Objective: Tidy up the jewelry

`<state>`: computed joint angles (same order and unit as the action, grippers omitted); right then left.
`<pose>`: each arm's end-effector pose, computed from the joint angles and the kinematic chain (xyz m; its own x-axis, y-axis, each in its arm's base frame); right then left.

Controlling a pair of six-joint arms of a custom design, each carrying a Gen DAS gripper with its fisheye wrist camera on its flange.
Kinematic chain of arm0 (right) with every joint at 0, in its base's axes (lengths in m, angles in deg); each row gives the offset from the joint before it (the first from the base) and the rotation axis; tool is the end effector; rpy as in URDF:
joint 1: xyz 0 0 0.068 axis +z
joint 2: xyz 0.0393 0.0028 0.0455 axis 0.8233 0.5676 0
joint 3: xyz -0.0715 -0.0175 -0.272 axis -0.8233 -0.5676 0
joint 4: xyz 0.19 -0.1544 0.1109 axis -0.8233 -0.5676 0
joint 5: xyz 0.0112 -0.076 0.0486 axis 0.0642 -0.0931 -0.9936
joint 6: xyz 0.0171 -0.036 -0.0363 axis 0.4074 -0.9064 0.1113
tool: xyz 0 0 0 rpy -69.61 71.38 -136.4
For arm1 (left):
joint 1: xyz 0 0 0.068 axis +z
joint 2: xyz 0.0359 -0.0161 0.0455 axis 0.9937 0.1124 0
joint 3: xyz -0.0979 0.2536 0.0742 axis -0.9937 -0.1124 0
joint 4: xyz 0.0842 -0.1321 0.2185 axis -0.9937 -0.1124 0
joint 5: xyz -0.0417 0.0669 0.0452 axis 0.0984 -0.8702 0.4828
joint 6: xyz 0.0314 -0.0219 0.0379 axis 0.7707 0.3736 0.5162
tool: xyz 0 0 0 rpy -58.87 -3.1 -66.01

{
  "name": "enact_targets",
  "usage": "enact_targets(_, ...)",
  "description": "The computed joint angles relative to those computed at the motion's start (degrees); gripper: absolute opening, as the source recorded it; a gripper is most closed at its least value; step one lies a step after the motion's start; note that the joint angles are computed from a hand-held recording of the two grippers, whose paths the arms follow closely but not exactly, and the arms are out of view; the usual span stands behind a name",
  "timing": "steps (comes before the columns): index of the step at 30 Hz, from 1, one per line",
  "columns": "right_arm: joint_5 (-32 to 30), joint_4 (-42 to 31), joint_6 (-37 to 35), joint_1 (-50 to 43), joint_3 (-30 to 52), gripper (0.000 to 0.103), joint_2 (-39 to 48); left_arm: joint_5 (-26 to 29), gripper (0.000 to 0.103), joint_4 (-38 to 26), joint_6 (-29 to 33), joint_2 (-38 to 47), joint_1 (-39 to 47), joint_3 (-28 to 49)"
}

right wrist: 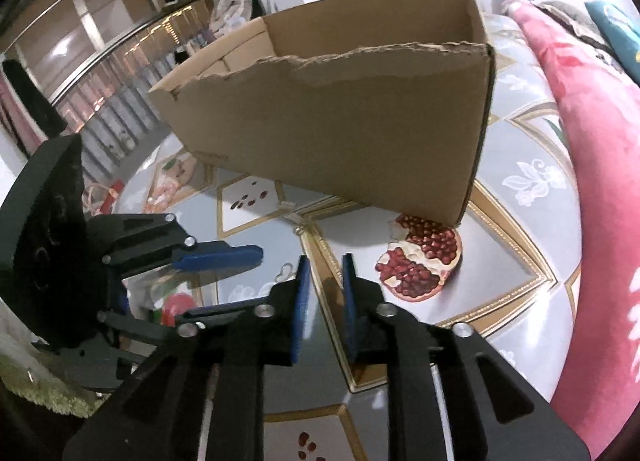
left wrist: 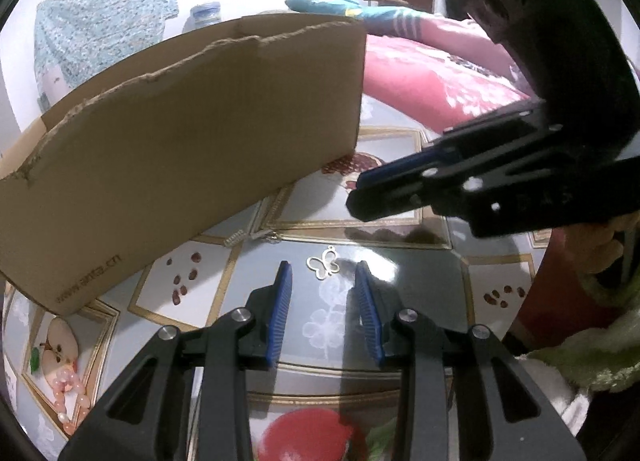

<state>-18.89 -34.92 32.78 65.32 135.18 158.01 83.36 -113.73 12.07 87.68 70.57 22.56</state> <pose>0.2654 0.0517 0.3014 -0.8090 0.1030 -0.5787 -0.0671 0.9619 0.2650 0.3795 -0.1054 0.2527 -0.3239 0.6812 -0.6566 0.8925 0.4502 0.0268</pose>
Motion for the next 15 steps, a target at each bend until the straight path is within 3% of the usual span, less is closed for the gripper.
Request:
enact_targets(1, 0.1, -0.3, -0.5, 0.3, 0.0, 0.030, -0.1, 0.0, 0.032, -0.5, 0.3, -0.1, 0.2, 0.0)
enact_targets(6, 2.3, -1.0, -5.2, 4.3, 1.9, 0.038, 1.9, -1.4, 0.032, -0.3, 0.5, -0.4, 2.1, 0.1)
enact_targets(15, 9.2, -1.8, -6.4, 9.2, 4.6, 0.037, 7.9, -1.0, 0.032, -0.8, -0.3, 0.0, 6.0, 0.9)
